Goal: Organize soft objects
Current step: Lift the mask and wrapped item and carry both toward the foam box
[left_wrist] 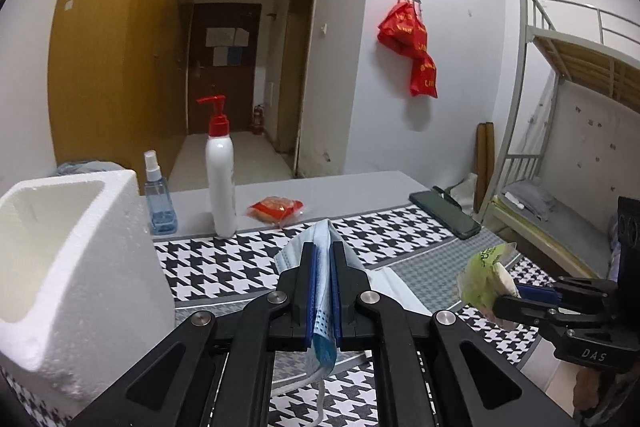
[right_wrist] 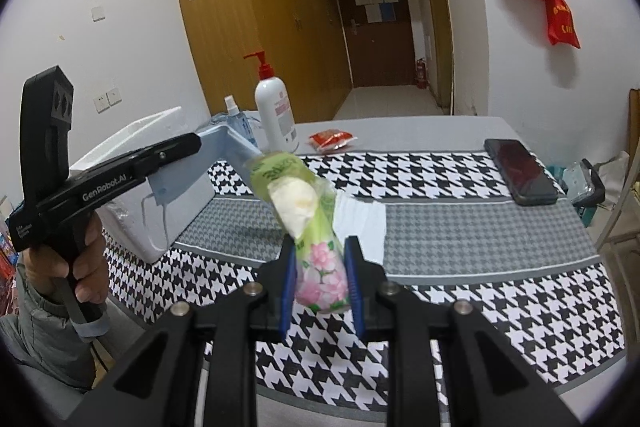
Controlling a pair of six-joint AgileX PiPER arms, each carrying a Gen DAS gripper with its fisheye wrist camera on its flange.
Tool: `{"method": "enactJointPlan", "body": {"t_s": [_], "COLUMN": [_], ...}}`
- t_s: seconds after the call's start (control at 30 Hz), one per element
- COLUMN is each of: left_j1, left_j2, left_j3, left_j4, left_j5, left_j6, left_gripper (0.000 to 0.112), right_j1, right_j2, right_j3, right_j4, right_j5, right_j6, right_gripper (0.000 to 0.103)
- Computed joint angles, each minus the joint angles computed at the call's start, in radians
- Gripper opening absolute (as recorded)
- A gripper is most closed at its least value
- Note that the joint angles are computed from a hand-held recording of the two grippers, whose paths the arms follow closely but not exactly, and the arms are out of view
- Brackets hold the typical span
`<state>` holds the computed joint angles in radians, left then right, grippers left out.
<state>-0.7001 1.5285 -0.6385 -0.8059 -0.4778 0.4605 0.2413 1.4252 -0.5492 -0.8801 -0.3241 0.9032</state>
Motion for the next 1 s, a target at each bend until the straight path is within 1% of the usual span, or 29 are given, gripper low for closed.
{"method": "enactJointPlan", "body": {"t_s": [0.1, 0.17, 0.27, 0.4, 0.53, 0.7, 1.0], "left_j1": [-0.015, -0.019, -0.033, -0.052, -0.051, -0.052, -0.069], "left_j2": [-0.025, -0.039, -0.058, -0.086, -0.112, -0.138, -0.192], "left_j3": [0.002, -0.001, 0.002, 0.001, 0.002, 0.000, 0.007], "left_j4": [-0.060, -0.067, -0.099, -0.190, -0.228, -0.265, -0.341], "left_j5": [-0.004, 0.011, -0.001, -0.021, -0.027, -0.025, -0.043], "left_j6": [0.067, 0.092, 0.124, 0.206, 0.252, 0.294, 0.387], "left_gripper": [0.007, 0.007, 0.007, 0.007, 0.007, 0.007, 0.007], "right_j1": [-0.007, -0.009, -0.006, -0.005, -0.003, 0.016, 0.044], "right_j2": [-0.012, -0.017, -0.035, -0.057, -0.082, -0.107, -0.132], "right_j3": [0.003, 0.002, 0.005, 0.005, 0.012, 0.006, 0.004], "right_j4": [-0.013, -0.017, -0.009, -0.013, 0.006, 0.023, 0.065], "right_j5": [-0.010, -0.012, -0.011, -0.010, -0.019, 0.003, 0.017], "right_j6": [0.011, 0.015, 0.005, 0.009, -0.007, -0.011, -0.037], "right_gripper": [0.027, 0.027, 0.027, 0.027, 0.027, 0.027, 0.027]}}
